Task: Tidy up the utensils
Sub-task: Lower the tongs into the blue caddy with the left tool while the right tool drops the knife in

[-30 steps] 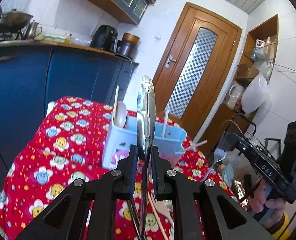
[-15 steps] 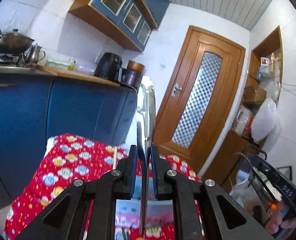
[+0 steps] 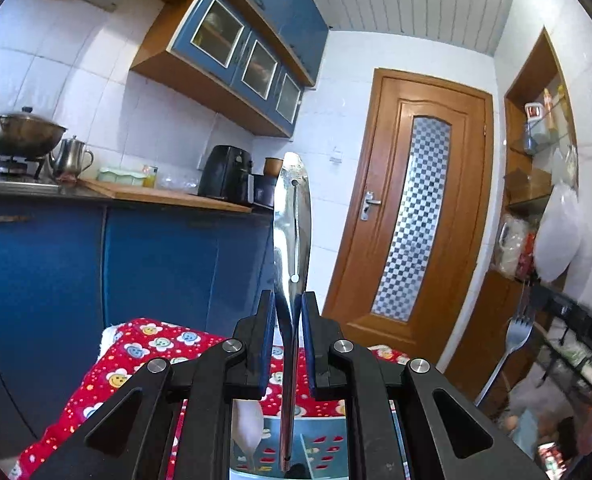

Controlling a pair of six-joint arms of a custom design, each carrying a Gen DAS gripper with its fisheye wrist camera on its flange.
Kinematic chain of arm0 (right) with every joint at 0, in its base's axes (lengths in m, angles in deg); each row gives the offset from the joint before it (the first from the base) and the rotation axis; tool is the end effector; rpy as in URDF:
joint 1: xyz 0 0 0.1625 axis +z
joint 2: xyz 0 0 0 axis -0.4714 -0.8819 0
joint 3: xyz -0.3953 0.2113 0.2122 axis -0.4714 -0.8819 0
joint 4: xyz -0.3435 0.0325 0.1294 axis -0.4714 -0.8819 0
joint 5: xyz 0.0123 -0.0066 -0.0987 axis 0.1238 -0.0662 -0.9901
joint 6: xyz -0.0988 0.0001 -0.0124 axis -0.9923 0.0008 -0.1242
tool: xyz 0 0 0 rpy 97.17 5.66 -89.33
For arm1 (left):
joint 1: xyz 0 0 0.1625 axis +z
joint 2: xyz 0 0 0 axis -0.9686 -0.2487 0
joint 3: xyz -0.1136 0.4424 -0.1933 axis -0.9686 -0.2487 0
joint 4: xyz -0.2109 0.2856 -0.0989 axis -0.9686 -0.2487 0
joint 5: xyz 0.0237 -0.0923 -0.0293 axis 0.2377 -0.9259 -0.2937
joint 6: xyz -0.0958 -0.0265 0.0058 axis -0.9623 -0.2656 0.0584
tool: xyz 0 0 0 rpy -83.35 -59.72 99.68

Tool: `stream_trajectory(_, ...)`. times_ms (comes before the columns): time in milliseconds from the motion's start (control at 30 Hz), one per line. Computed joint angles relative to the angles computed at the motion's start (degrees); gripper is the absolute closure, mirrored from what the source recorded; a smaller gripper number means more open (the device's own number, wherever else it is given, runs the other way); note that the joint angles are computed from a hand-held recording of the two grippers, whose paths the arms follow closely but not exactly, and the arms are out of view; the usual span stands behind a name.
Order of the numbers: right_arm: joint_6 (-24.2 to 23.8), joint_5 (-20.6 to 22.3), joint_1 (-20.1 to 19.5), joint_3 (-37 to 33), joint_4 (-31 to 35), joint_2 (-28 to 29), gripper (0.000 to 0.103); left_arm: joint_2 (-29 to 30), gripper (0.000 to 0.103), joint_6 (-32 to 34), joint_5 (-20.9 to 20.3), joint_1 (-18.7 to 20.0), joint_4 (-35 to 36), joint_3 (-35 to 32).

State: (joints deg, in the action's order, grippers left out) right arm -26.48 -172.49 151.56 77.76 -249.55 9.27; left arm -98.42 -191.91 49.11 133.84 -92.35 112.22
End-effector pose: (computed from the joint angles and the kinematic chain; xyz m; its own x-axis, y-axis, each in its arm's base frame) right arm 0.4953 -0.5711 0.0383 -0.6335 -0.4177 0.6513 -0.7535 0.1414 -0.6421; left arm -0.0911 -0.5327 0.3758 -0.8247 -0.2243 -0.5193 0.5209 0.0567 -0.8517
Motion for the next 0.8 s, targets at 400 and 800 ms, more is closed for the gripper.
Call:
stream_trajectory(400, -5.4, -4.4, -0.4, -7.9, 4.8, 5.4, 0.1, 2.1, 0.09, 3.3, 1.1, 3.9, -9.2, 3.1)
stream_trajectory(800, 1.3, -1.8, -1.9, -6.5, 11.2, 4.6, 0.096, 2.5, 0.084, 0.2, -1.0, 3.9, -3.8, 1.6)
